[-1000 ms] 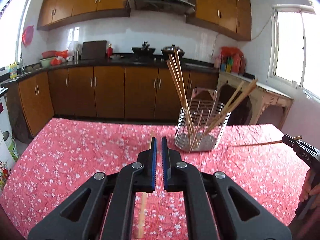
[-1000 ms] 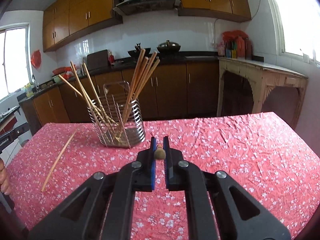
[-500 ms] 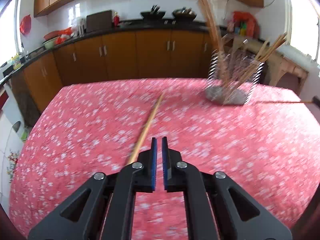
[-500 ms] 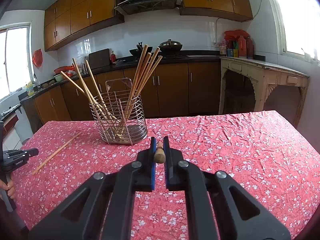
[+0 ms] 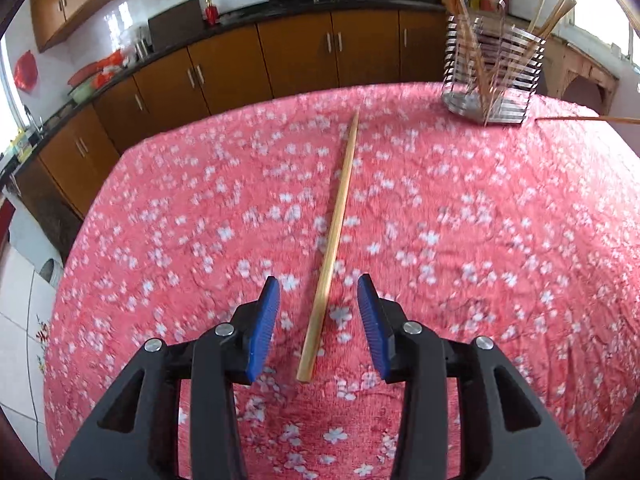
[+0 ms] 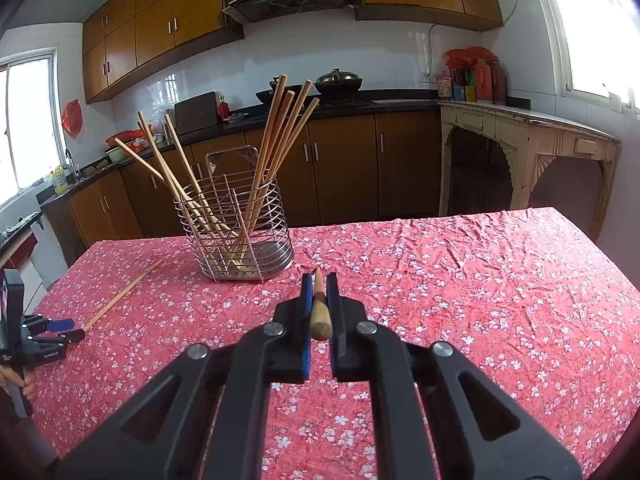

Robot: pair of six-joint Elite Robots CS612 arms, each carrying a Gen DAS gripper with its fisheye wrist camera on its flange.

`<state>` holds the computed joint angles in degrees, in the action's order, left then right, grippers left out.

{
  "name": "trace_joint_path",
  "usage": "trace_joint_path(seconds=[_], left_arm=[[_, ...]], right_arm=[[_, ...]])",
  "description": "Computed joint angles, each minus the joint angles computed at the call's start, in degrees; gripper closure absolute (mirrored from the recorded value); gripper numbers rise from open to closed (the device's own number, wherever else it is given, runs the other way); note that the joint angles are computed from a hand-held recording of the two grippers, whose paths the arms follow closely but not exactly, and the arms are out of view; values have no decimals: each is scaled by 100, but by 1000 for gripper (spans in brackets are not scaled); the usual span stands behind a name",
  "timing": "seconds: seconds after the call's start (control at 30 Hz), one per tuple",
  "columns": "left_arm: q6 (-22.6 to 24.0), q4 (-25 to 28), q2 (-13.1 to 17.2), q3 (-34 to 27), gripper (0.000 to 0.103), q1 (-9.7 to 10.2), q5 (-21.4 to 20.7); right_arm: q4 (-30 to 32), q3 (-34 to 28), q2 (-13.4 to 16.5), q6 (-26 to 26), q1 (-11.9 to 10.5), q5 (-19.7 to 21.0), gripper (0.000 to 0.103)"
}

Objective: Organize utensils
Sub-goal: 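Lift the left gripper's chopstick off the cloth while the right gripper raises its own upright, then raise the left gripper's chopstick upright over the wire holder while the right gripper does likewise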

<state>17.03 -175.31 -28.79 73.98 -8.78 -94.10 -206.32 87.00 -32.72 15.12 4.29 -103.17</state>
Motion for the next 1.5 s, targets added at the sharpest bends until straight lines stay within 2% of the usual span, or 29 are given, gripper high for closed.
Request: trace_joint_path(seconds=[0.1,0.17,0.23,0.27,0.33,0.43,0.5,0.67,0.83,0.93,1.03,1.17,1.33,1.5], left_arm=[[-51,-2,21,-11,62,-8,41],[-118,77,17,-27,72,-3,-57],[-136,108,6,-15,94,-22,-126],[-102,72,0,12,96,-48,-97],[-76,-11,-9,67,96,-109,8],[-285,89,-37,79,96,-147,-176],[-232,75,-60,133,96,-205,-271],[-214,6,-81,196,96,-355,18],[-253,41,-97,211,96,-369,64],[-300,64,-143,246,96,-315,-136],[-323,-166,-208,353,96,-291,-290],[-414,-752,-312,509,96,-247,-569],[-753,-1710,-412,635,96,-208,-897],[-1102,-2261,-385,534,96,-210,-1006]], right_arm=[[4,2,-3,0,6,-5,95],[21,0,-3,16,3,0,95],[30,0,-1,41,4,14,95],[33,-2,-1,51,4,21,95],[40,-1,-3,55,7,22,95],[40,0,-5,52,4,45,95],[48,-10,0,31,11,49,95],[75,-10,-2,17,14,77,95],[78,13,-13,36,1,95,95],[28,27,-26,32,-4,106,95],[-58,42,-46,-10,-3,98,95],[-185,80,-68,-27,-5,82,95],[-298,100,-75,-25,-14,80,95],[-391,100,-90,-6,-25,106,95]])
